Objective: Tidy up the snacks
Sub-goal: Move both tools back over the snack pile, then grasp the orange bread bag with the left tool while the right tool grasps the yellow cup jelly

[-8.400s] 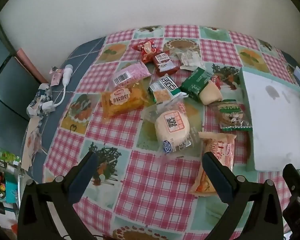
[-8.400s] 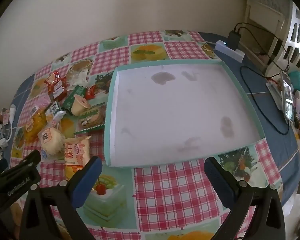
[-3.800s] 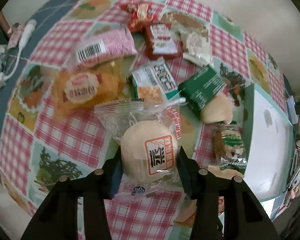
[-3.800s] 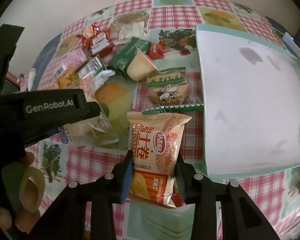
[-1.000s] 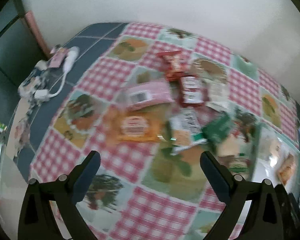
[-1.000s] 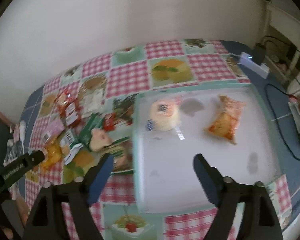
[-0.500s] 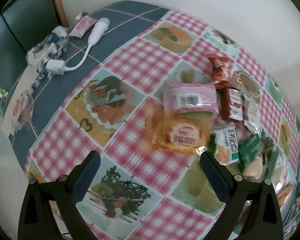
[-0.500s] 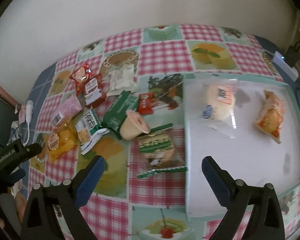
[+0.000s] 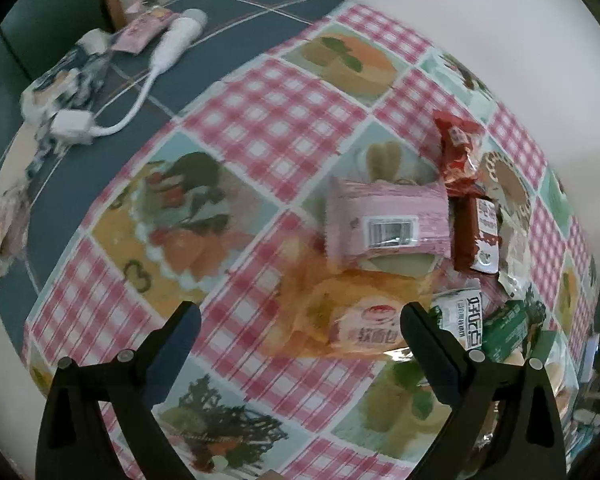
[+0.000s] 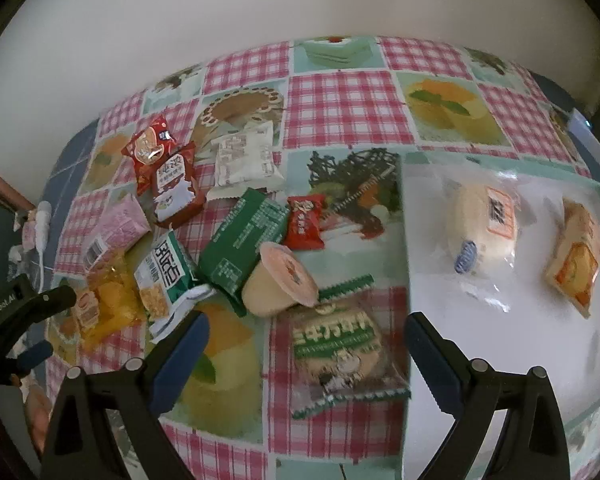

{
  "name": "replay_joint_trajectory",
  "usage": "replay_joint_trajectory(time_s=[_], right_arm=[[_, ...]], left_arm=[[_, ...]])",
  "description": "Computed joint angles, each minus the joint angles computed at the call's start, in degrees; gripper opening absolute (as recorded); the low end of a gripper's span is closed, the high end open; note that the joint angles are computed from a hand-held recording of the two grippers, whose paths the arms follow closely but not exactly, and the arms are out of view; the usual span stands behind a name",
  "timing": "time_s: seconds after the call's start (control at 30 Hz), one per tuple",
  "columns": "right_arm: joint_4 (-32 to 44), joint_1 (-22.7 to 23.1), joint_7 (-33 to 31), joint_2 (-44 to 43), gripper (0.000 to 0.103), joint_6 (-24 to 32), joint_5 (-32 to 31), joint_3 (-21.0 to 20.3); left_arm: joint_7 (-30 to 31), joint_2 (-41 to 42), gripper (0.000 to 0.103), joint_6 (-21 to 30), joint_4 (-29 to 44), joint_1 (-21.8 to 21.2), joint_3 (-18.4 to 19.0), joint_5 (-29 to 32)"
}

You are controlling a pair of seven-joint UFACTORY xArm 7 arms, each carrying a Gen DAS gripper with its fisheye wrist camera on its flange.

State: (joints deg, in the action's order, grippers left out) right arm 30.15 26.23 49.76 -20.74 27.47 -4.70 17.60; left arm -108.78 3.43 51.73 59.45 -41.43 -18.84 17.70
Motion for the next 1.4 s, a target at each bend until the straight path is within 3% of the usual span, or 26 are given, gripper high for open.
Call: replay_joint_trajectory(time_s=[0.23,0.47,0.63,0.83,0.97,1.23,1.4], right_arm=[[3.4,-1.7,2.2,4.3,0.099,1.7,-7.1,2.3],[6.1,-1.3,3.1,8.0,0.098,3.3,-12.9,2.4],[7.1,-0.7,4.7,10.4,0.095,3.7,-15.8,2.0],[8.4,0.5,6.2,12.5,0.078,4.0,-19.5,1.5],[8.3,1.3,5.4,12.7,0.058,3.2,-18.9,0.9],[6.6,1.7,2.0,9.5,0.051,1.9,-13.0,-0.8],[5.1,0.7,-0.9,5.3,0.035,0.6,-9.7,-0.8]], left_arm=[[4.6,3.9,0.1,-2.4,3.3,-0.3,0.9,1.0],[9.1,8.9,0.1,-1.6,7.0,-1.2,2.4,-0.8],[9.5,10.2,0.1,-3.7,7.0,-1.6,3.6,-1.5],[7.8,10.4,0.1,-5.7,6.0,-2.2,4.2,-1.5],[8.0,11.6,0.097,-4.9,7.5,-2.5,4.5,-0.9],[8.1,11.3,0.08,-3.2,9.3,-3.3,4.6,0.0],[7.2,10.6,0.078,-1.0,10.5,-3.8,4.5,1.1]])
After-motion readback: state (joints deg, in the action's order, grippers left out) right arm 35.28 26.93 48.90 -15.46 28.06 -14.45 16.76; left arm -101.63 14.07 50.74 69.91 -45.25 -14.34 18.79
